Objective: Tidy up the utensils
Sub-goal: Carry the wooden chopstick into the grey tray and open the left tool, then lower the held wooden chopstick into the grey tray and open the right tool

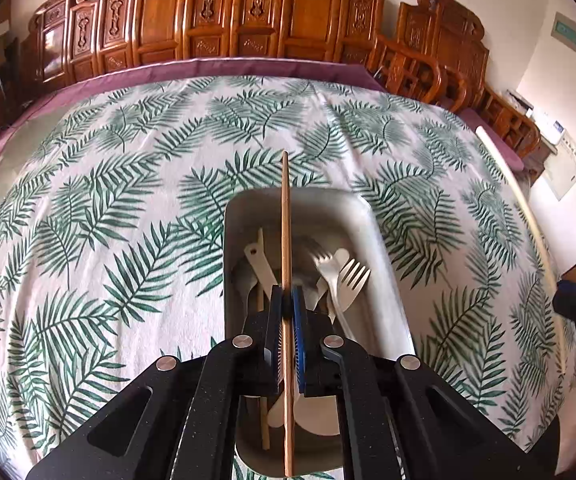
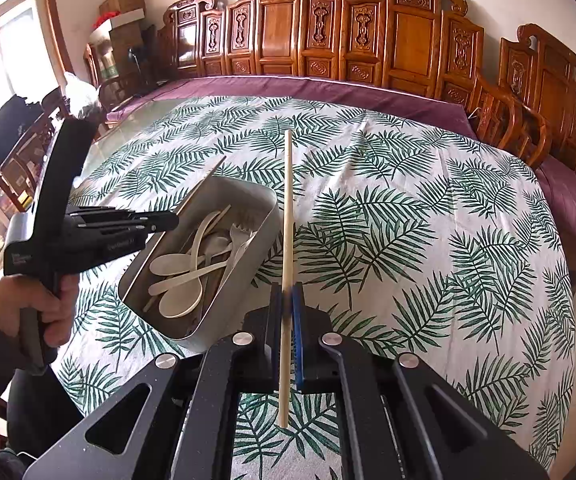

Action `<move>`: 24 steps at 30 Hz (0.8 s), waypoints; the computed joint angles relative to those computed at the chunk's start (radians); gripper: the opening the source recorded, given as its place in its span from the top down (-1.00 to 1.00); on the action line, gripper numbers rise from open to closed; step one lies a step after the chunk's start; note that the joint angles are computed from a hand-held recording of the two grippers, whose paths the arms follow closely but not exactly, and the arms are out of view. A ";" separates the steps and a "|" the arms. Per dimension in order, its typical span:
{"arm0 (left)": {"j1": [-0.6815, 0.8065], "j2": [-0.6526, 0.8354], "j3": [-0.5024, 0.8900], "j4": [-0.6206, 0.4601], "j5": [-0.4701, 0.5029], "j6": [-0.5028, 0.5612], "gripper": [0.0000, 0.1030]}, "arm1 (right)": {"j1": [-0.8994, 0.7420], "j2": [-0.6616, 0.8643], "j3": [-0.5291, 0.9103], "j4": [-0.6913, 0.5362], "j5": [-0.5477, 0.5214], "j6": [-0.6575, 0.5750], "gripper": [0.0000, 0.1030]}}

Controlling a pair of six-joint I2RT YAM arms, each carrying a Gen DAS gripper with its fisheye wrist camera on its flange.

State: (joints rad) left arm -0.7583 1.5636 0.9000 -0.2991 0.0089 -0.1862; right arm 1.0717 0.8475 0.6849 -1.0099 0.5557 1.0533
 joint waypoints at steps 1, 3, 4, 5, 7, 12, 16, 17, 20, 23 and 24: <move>0.002 0.005 0.000 -0.002 0.002 0.001 0.91 | -0.002 0.005 0.000 0.005 -0.002 -0.001 0.89; 0.007 0.020 0.001 -0.010 0.010 0.001 0.91 | -0.009 0.014 -0.003 0.020 -0.009 -0.010 0.88; 0.006 0.018 -0.003 -0.007 0.008 0.001 0.91 | -0.014 0.019 -0.003 0.028 -0.012 -0.016 0.88; 0.006 0.013 -0.013 -0.001 0.004 0.003 0.91 | -0.016 0.026 -0.004 0.037 -0.014 -0.019 0.88; 0.006 0.008 -0.018 -0.003 0.000 0.004 0.91 | -0.020 0.042 -0.003 0.057 -0.020 -0.029 0.89; 0.022 -0.051 -0.051 -0.009 -0.003 0.021 0.91 | -0.043 0.097 -0.001 0.134 -0.046 -0.067 0.88; 0.055 -0.123 -0.086 -0.021 -0.002 0.044 0.91 | -0.081 0.156 -0.007 0.238 -0.094 -0.109 0.88; 0.062 -0.136 -0.092 -0.024 -0.002 0.048 0.91 | -0.081 0.180 -0.002 0.261 -0.102 -0.109 0.88; 0.099 -0.197 -0.120 -0.034 0.000 0.074 0.91 | -0.102 0.246 0.000 0.340 -0.138 -0.130 0.88; 0.137 -0.241 -0.135 -0.047 0.013 0.096 0.91 | -0.120 0.316 0.009 0.412 -0.171 -0.136 0.88; 0.145 -0.252 -0.140 -0.047 0.015 0.102 0.91 | -0.126 0.336 0.015 0.424 -0.175 -0.135 0.88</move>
State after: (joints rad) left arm -0.6130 1.3117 0.7602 -0.3465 0.0234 -0.0842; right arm 0.9456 1.1833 0.6997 -0.5855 0.3804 0.9182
